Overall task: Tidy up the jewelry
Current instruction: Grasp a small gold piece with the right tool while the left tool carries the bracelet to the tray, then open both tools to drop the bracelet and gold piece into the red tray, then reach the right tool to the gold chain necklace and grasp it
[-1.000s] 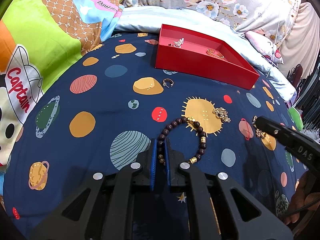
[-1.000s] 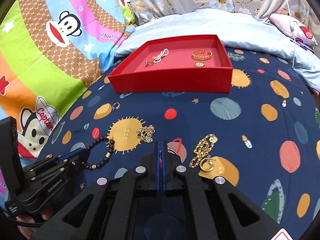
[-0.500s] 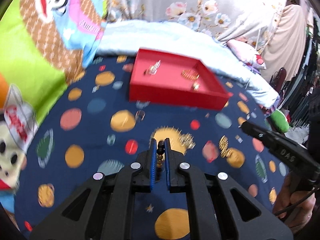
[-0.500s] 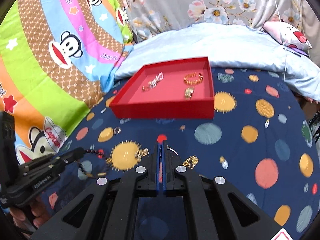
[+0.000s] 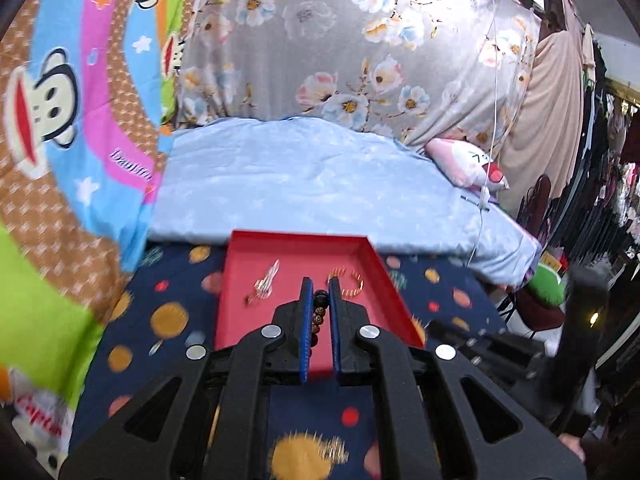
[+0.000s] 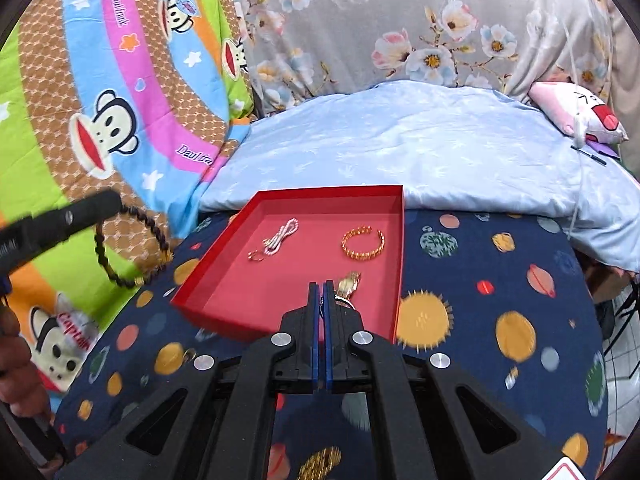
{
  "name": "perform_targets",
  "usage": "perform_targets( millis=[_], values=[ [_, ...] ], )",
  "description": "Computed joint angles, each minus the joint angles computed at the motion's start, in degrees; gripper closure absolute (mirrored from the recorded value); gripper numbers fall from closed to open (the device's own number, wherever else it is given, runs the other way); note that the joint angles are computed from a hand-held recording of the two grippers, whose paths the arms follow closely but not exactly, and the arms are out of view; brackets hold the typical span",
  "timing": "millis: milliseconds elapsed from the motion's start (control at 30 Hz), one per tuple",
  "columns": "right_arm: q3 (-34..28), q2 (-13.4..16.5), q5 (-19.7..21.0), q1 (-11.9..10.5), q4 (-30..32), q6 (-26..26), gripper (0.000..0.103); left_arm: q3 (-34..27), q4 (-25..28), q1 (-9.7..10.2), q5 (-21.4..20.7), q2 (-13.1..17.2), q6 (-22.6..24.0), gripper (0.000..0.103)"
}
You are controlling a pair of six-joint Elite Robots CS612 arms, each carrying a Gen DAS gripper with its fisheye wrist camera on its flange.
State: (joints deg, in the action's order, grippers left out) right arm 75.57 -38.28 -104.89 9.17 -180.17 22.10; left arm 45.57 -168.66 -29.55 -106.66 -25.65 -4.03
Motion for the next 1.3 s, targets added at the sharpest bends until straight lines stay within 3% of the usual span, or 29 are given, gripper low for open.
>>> perform_targets(
  millis=[167,333,633,733,800,867,1133,1300],
  values=[
    [-4.3,2.7,2.1,-1.2,4.4,0.0,0.102,-14.1,9.2,0.07,-2.2,7.5,-1.6,0.096],
    [-6.6,4.5,5.6,-1.7,7.1,0.5,0.102,-23.1,18.1,-0.07,-0.5,12.8,-1.1,0.096],
    [-12.9,8.2,7.3,-1.0,12.4,-1.7,0.101,-29.4,24.6,0.01,3.6,17.0,-1.3,0.096],
    [-13.2,8.6,6.8,-0.9,12.1,-1.3,0.095,-28.0,24.1,0.09,5.9,16.4,-2.3,0.090],
    [-12.5,8.2,6.4,-0.9,11.0,-0.6,0.090,-26.5,23.1,0.25,6.8,15.8,-3.4,0.064],
    [-10.8,7.3,5.8,-0.9,8.7,0.1,0.080,-23.3,20.3,0.51,7.1,14.3,-4.9,0.052],
    [-1.2,2.2,2.0,0.4,1.3,1.6,0.067,-4.5,8.8,0.83,9.7,4.9,-4.3,0.052],
    [5.1,-0.6,-1.4,2.2,-0.5,3.2,0.065,7.4,3.9,0.74,9.1,-0.5,-3.5,0.051]
  ],
)
